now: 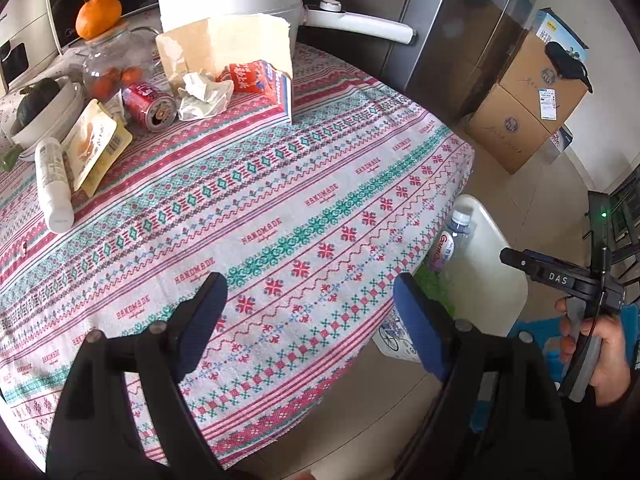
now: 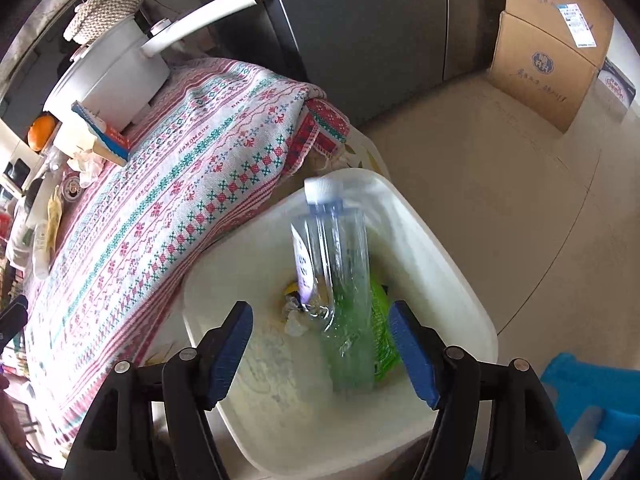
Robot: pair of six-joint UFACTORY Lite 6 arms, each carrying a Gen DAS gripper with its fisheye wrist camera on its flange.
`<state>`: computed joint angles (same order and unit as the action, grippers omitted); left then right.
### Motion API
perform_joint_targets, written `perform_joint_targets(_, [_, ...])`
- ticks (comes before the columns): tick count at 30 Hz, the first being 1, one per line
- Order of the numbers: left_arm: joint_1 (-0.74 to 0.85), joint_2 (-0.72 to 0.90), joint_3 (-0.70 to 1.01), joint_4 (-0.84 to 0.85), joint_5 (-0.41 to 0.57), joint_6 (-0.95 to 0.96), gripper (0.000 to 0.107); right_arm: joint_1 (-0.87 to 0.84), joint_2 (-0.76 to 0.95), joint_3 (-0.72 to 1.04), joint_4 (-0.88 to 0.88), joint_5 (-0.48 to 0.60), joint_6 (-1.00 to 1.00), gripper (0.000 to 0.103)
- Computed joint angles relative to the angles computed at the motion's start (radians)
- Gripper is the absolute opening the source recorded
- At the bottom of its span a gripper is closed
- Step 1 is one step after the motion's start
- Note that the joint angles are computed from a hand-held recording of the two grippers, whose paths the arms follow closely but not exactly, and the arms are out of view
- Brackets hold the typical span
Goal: Collect trash
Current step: 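Open the left tool over the bin while the right tool releases the clear bottle, then move both open tools back over the table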
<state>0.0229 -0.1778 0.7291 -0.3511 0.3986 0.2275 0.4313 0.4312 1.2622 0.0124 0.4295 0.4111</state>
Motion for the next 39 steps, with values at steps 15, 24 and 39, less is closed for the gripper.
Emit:
perform_joint_targets(15, [0.266, -0.124, -0.067, -0.051, 0.073, 0.192, 0.099, 0.18, -0.19, 0.033, -0.291, 0.076, 0.236, 0.083])
perform_joint_targets(24, [0.482, -0.14, -0.082, -0.132, 0.075, 0.371, 0.102, 0.321, -0.026, 0.297, -0.335, 0.138, 0.267, 0.09])
perform_joint_targets(39, [0.798, 0.06, 0.053, -0.305, 0.085, 0.651, 0.102, 0.486, 0.495, 1.038, -0.292, 0.344, 0.151, 0.103])
